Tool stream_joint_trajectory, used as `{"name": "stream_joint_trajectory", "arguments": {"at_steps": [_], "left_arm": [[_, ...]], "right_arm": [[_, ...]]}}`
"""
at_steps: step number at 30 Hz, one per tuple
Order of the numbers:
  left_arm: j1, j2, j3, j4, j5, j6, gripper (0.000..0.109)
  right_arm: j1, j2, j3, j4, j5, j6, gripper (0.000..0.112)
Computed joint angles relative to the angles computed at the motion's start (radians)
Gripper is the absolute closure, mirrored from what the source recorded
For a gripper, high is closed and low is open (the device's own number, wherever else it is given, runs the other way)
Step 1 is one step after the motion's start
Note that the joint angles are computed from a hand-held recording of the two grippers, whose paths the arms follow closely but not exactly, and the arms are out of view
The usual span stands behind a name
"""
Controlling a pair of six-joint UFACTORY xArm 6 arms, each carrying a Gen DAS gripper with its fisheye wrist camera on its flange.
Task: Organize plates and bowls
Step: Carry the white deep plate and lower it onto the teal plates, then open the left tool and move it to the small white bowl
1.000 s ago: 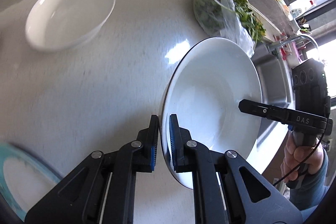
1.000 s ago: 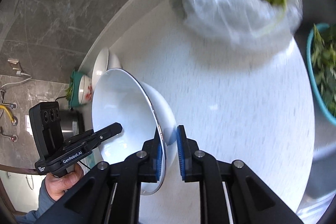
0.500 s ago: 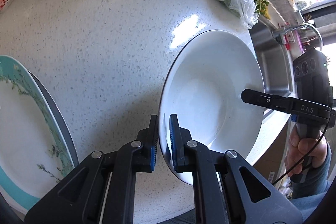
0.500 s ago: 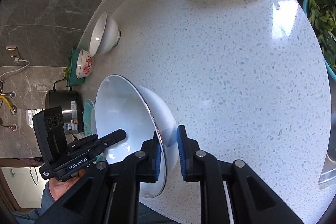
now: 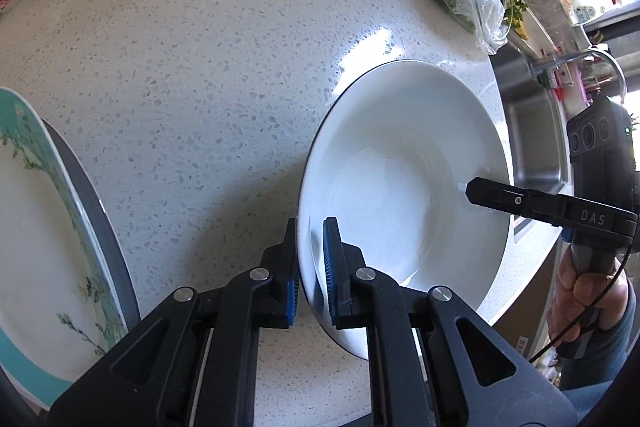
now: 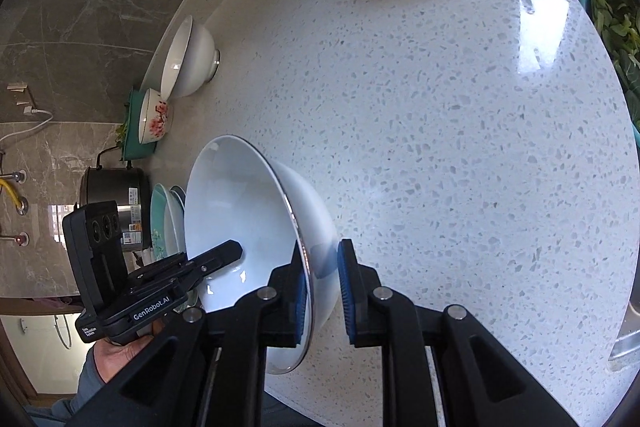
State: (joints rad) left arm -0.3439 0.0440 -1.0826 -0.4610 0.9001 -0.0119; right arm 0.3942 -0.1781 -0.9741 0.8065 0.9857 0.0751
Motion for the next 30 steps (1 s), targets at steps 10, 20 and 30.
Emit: {"name": "stream_joint_trajectory", "arguments": {"at_steps": [10, 20, 30], "left_arm": [[0.056, -0.135, -0.032, -0.065, 0.022, 0.071, 0.006], [0.237, 0.105, -0.396, 0.058, -0.024, 0.233, 0.006], [0.287, 0.521, -0.830, 0.099, 0.137, 0.199, 0.008]], "right_arm": [[-0.051, -0.062, -0.004, 0.041, -0.060, -0.051, 0.030], [0.020, 0.145, -0.299, 0.031, -0.220, -0.060, 0.021], [0.107, 0.599, -0.841, -0.214, -0.095, 0.171, 0.043]]}}
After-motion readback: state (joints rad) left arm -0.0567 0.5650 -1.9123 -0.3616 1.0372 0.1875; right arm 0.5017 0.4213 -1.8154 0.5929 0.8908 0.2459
